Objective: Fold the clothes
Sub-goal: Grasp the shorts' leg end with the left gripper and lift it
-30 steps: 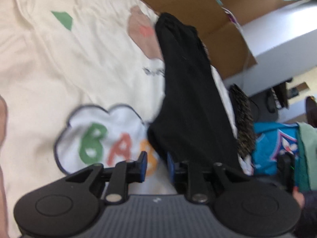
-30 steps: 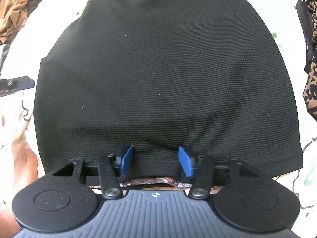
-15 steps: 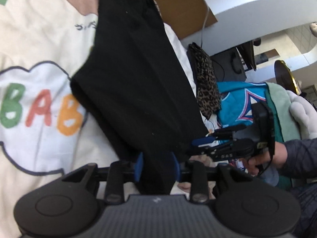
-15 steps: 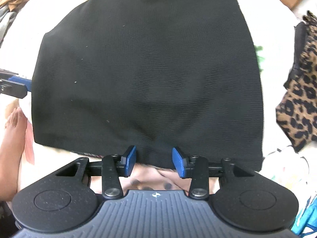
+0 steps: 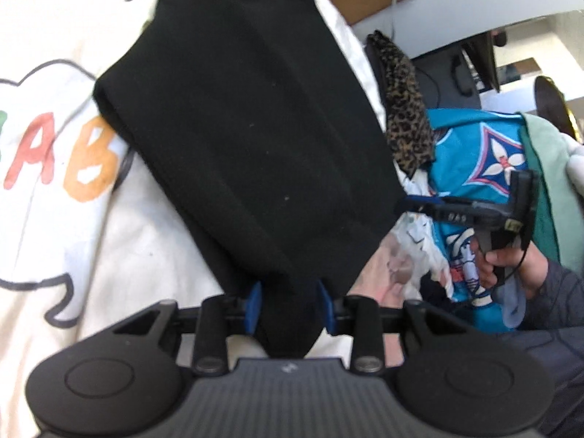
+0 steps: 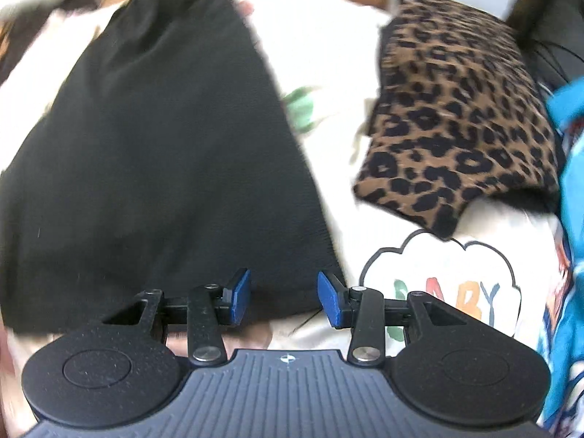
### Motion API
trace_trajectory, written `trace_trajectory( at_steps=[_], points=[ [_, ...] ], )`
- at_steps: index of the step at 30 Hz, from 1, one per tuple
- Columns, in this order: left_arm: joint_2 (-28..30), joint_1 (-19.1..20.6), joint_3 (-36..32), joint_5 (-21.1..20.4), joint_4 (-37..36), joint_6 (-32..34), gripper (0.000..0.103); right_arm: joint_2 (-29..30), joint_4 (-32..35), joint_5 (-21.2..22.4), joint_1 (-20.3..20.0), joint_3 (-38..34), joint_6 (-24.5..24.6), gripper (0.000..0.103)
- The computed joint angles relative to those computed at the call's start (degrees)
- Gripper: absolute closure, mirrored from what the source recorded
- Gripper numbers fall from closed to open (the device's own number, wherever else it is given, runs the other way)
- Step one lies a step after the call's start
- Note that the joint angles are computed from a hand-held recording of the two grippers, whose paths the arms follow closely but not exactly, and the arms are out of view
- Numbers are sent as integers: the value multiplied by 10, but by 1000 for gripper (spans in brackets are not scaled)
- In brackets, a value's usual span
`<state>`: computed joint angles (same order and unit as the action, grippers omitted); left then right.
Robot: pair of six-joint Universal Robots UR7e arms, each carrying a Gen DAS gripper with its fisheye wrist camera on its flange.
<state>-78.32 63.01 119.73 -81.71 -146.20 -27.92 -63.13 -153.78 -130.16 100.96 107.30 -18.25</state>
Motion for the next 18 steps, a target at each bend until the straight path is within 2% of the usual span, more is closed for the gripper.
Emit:
trace_trajectory(
  at_steps=[3, 7, 9, 13, 14, 16, 18],
  points=[
    [-4, 2, -4, 5, 25, -12, 68, -4, -58, 18, -5, 18, -4, 55],
    [-9, 5, -2, 5, 30, -41, 66, 27, -115, 31, -26, 19, 1, 55],
    [-12, 9, 2, 1, 23, -50, 62, 22, -106, 30, -32, 22, 12, 55],
    [3, 14, 6, -5, -1, -65, 63, -6, -82, 40, -47, 36, 68, 55],
    [6, 15, 6, -9, -5, -63, 63, -8, -85, 40, -51, 39, 65, 55],
    [10, 19, 8, -21, -11, -66, 69, -9, -95, 41, -52, 46, 39, 55],
    [11, 25, 10, -33, -11, -78, 89, -11, -110, 57, -54, 50, 30, 55]
  ],
)
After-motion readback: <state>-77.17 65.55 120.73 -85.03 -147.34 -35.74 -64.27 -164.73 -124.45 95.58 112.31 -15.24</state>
